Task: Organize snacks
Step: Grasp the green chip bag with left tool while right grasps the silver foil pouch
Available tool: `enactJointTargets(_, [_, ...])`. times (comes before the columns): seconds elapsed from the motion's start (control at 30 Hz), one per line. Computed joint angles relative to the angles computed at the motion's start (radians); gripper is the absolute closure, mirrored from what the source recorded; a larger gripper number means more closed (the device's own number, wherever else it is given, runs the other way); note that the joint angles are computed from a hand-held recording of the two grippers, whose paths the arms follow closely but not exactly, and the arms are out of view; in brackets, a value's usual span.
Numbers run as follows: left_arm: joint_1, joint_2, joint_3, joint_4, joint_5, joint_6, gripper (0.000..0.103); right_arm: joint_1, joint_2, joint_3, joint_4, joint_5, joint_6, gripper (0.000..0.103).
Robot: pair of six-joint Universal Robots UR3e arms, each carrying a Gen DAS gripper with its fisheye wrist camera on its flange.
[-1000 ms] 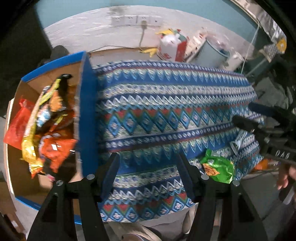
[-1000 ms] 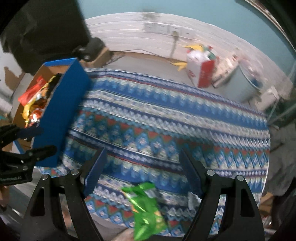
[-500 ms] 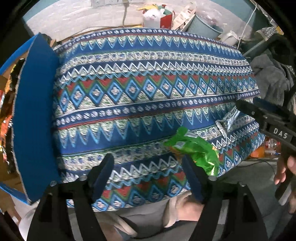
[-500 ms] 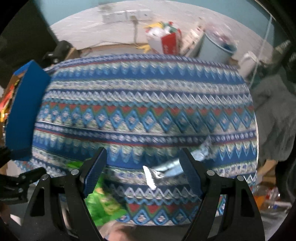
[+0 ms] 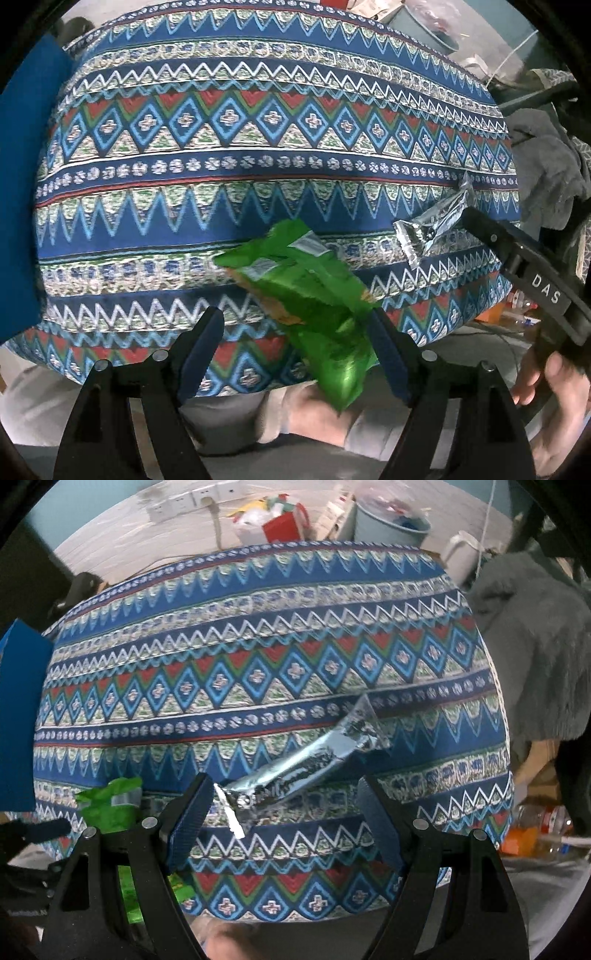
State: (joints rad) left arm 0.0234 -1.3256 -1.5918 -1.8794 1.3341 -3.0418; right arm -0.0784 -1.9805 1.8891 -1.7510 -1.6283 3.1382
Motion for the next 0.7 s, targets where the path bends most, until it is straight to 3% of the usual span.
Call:
enactJointTargets(0.33, [-0.129, -0.076, -0.056, 0.104, -0.002, -0.102, 0.020, -0.099, -0.056, 0.077, 0.003, 0.021, -0.040, 0.024])
enactJointTargets(0.43, [-0.143, -0.090, -0.090, 0.124, -0.015, -0.082, 0.020, -0.111, -0.057, 0.098, -0.009, 0.029, -0.030, 0.024])
enactJointTargets(0.57, [-0.137, -0.071, -0.128, 0.161, -0.028, -0.022, 0.030, -0.107, -0.028, 0.111, -0.039, 0.038, -0.002, 0.024])
enactJointTargets(0.7, [-0.133, -0.074, -0.129, 0.197, -0.009, 0.027, 0.033, -0.103, 0.011, 0.136, -0.106, 0.024, 0.045, 0.024])
